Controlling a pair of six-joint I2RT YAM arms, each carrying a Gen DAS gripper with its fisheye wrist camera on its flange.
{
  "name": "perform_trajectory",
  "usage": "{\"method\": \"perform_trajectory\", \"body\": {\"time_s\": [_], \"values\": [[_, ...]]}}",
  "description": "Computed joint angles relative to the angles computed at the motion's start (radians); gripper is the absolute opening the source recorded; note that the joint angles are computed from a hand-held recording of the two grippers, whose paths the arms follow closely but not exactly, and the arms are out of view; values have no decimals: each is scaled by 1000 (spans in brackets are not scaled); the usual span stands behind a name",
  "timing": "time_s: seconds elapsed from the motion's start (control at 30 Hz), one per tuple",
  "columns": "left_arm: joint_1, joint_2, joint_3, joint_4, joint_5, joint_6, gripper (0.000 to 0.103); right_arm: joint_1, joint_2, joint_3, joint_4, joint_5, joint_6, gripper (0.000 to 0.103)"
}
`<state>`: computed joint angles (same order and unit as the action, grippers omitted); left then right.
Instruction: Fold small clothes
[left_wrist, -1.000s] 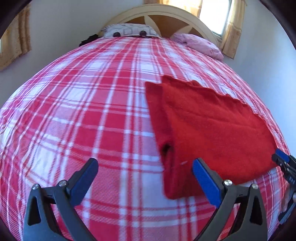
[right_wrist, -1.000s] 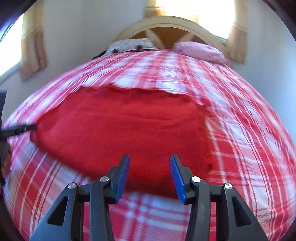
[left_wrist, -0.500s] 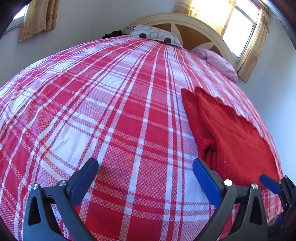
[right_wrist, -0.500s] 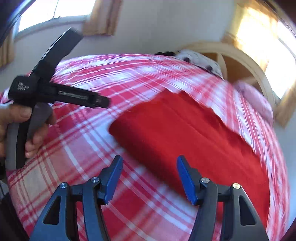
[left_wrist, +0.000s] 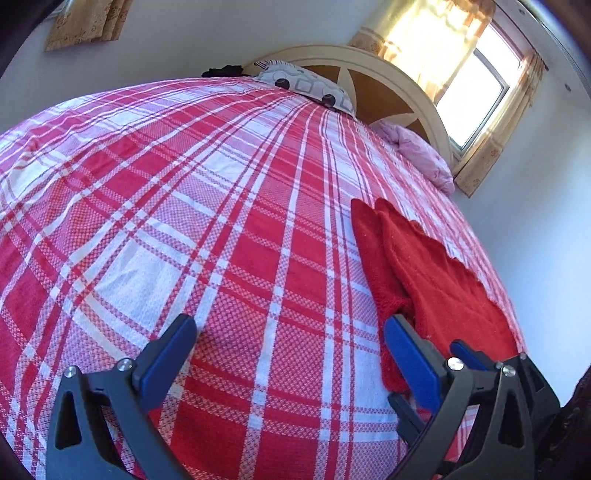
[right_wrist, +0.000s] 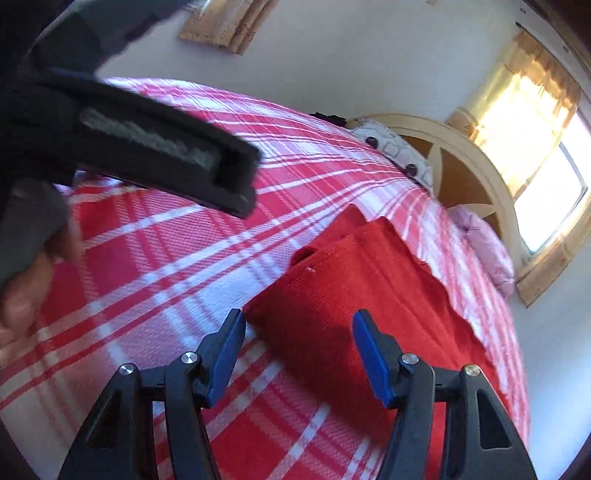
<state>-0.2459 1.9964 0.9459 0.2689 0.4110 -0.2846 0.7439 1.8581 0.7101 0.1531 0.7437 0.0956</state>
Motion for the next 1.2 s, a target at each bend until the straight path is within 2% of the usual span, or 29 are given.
{"method": "perform_trajectory", "body": {"time_s": [0.1,0.23,0.3,0.5,0.57,0.6,0.73,0.83,1.03,1.1,1.2], "values": [[-2,-4,-2,0,-2,-2,103,-12,12,13,-1,11,1,61],[-6,-4,12,-26,-5,5,103,19,26,-3,36,42,-19,31],[5,9,46,-64,23,10,103,42,38,-9,56,77,-32,27],[11,95,284,-280,106,66,102,10,10,-34,69,20,-9,26],[-3,133,369,-346,130,97,97,8,23,-29,80,21,-13,26],[-21,160,433,-392,123,114,92,17,28,-27,78,29,-6,26],[-72,253,623,-514,106,144,85,19,33,-30,89,29,-3,26],[-101,327,764,-615,138,169,84,7,26,-38,100,12,-9,26],[-151,513,1087,-835,112,222,84,-10,20,-45,118,-6,-20,26],[-161,567,1180,-907,94,244,71,-15,18,-48,124,-12,-22,26],[-166,583,1206,-900,70,251,69,-21,16,-50,128,-18,-25,26]]}}
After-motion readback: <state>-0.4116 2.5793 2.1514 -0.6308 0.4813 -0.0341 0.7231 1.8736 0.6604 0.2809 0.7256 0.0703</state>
